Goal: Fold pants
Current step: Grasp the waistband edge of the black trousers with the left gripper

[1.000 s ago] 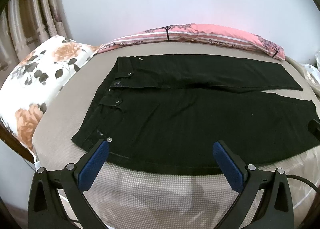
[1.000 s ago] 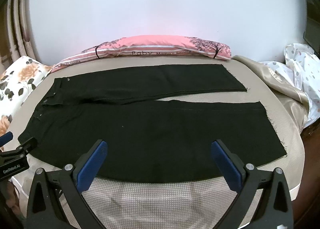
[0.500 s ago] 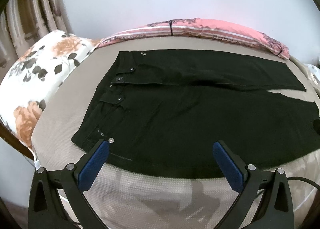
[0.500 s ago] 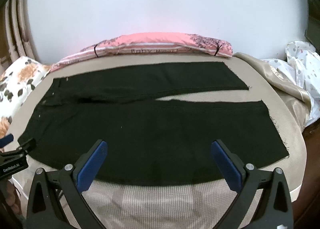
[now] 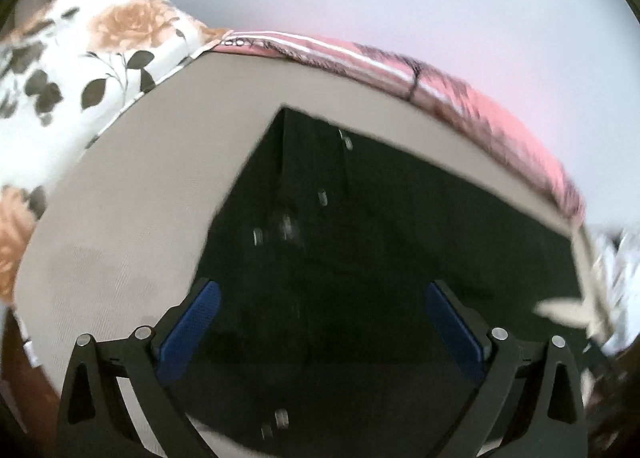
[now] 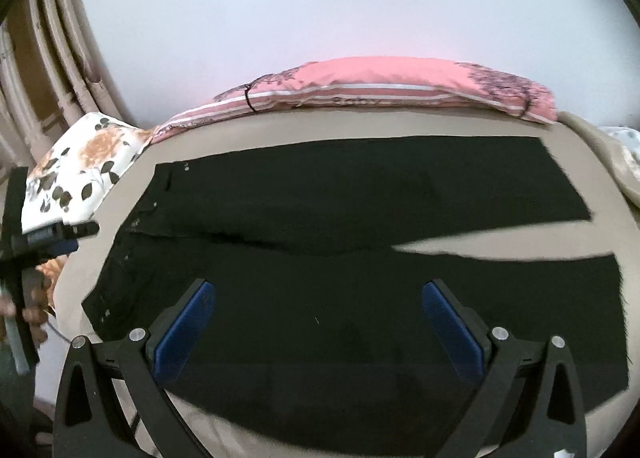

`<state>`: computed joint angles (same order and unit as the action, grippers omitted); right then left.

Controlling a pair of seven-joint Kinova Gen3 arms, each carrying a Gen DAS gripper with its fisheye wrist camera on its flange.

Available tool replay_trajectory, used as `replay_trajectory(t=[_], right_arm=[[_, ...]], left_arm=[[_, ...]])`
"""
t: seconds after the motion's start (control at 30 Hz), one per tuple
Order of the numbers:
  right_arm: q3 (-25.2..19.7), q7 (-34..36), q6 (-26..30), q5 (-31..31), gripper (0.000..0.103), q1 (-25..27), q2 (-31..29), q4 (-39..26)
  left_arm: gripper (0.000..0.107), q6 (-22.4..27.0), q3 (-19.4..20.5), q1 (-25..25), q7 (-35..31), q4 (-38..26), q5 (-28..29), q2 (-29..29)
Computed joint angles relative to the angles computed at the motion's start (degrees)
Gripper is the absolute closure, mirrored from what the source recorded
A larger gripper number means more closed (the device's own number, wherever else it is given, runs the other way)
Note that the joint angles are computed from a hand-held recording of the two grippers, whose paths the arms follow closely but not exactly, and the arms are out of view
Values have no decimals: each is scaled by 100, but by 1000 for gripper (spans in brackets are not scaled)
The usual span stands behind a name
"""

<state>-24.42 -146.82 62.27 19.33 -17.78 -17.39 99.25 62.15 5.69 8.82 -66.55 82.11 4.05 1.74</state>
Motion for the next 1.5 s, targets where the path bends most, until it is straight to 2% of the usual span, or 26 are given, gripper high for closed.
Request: replay_trajectory(t=[0.1, 0.13, 0.2, 0.23, 0.33, 0.43, 0.53, 0.6, 0.67, 0.77, 0.83, 1.07, 1.17, 1.27, 1.37, 1.5], right_arm=[[99, 28, -137, 96, 0, -34, 482, -231], [198, 50, -203, 74, 0, -88, 602, -283], [389, 55, -331, 26, 0, -196, 822, -362], [492, 74, -395, -29, 0, -250, 937, -406], [738, 205, -479, -99, 0, -419, 1276, -564], [948, 426, -382, -98, 0, -591, 1616, -815], [1189, 697, -456, -273, 0, -669, 1878, -1013], [1317, 888, -435, -354, 0, -703, 2087, -1207], [1420, 1012, -436, -341, 0, -753, 2298, -1391], [1544, 1218, -460, -298, 0, -845, 2581, -1654], [1616, 1354, -500, -286, 0, -902, 2716, -1792], [1752, 2012, -799, -563, 0, -886, 3036, -2079], [1774, 2495, -851, -859, 0, -745, 3170, -2258], [1826, 2932, -810, -966, 0, -671, 3318, -2489], [1879, 3317, -724, -1076, 0, -596, 3516, -2776], [1843, 3907, -682, -1544, 0, -323, 3786, -3110]], left_arm=[[9, 84, 121, -763, -556, -555, 699, 594], [14, 96, 103, -923, -730, -685, 932, 761], [21, 227, -182, -923, -995, -994, 1308, 1107], [28, 347, -261, -975, -1001, -1229, 1462, 1357], [33, 469, -154, -1333, -1182, -1498, 1972, 1786], [34, 617, 8, -1696, -1435, -1758, 2452, 2256], [37, 699, 136, -1909, -1677, -1906, 2720, 2536], [41, 748, 188, -1949, -1898, -2023, 2742, 2664], [50, 797, 236, -1969, -2078, -2134, 2767, 2769], [56, 991, 362, -2099, -2266, -2367, 3005, 3015], [58, 1207, 336, -2045, -2184, -2620, 2937, 3171], [59, 1587, 563, -2185, -2332, -3104, 3272, 3594], [59, 1742, 829, -2367, -2828, -3161, 3645, 3798], [59, 1718, 832, -2311, -3173, -3191, 3704, 3828], [59, 1762, 861, -2290, -3171, -3436, 3838, 4047], [59, 1946, 815, -2042, -2806, -4106, 3645, 4412]])
